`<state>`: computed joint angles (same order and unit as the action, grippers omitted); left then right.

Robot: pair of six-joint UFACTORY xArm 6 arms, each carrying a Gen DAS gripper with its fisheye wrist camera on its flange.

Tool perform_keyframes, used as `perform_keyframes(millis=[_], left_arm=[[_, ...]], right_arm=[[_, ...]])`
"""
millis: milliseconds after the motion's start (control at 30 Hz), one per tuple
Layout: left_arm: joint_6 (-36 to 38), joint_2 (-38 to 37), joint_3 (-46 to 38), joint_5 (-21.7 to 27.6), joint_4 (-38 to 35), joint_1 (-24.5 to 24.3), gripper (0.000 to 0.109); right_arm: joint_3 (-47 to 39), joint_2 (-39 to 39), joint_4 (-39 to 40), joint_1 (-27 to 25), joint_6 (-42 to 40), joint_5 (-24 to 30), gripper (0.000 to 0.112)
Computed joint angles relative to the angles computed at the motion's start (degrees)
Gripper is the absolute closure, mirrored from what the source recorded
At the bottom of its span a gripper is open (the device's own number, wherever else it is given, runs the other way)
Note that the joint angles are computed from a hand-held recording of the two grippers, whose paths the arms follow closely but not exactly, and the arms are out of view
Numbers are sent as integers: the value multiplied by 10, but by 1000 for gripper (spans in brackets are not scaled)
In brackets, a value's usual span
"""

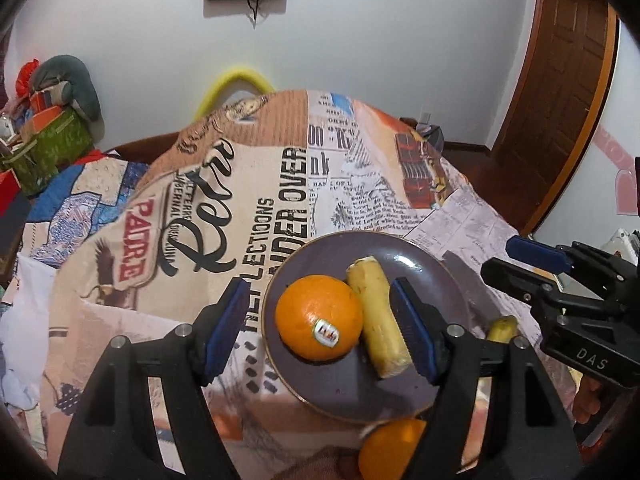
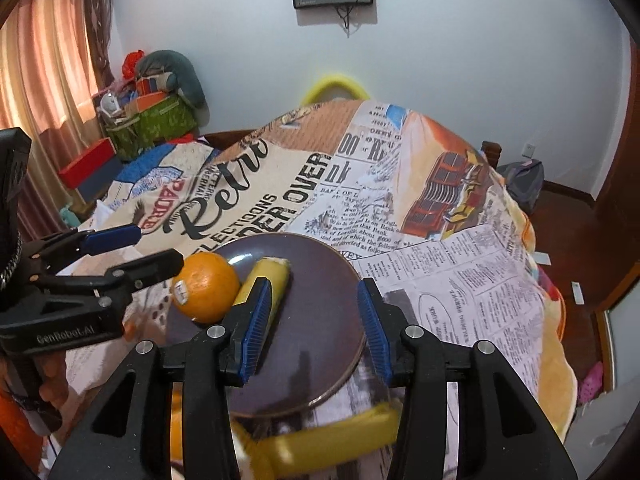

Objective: Organize fruits
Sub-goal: 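Place the Dole orange and yellow stalk onto the grey plate with both tools, then grasp the pomelo wedge with the right tool while the left tool approaches the large orange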

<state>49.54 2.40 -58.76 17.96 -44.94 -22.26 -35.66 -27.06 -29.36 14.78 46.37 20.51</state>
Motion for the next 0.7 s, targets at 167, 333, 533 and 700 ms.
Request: perform_keyframes(millis=[167, 333, 533, 700], left_arm=[[0, -53, 44, -2, 9, 2, 36], [0, -102, 86, 4, 16, 6, 36], [6, -160, 140, 16, 13, 11, 31], [6, -195, 179, 22, 22, 14, 30]], right_arm=[[16, -43, -33, 22, 37, 29, 67], [31, -82, -64, 47, 75, 62, 62], [59, -125, -70, 81, 99, 94, 58], [78, -146, -61, 105, 108, 115, 57]])
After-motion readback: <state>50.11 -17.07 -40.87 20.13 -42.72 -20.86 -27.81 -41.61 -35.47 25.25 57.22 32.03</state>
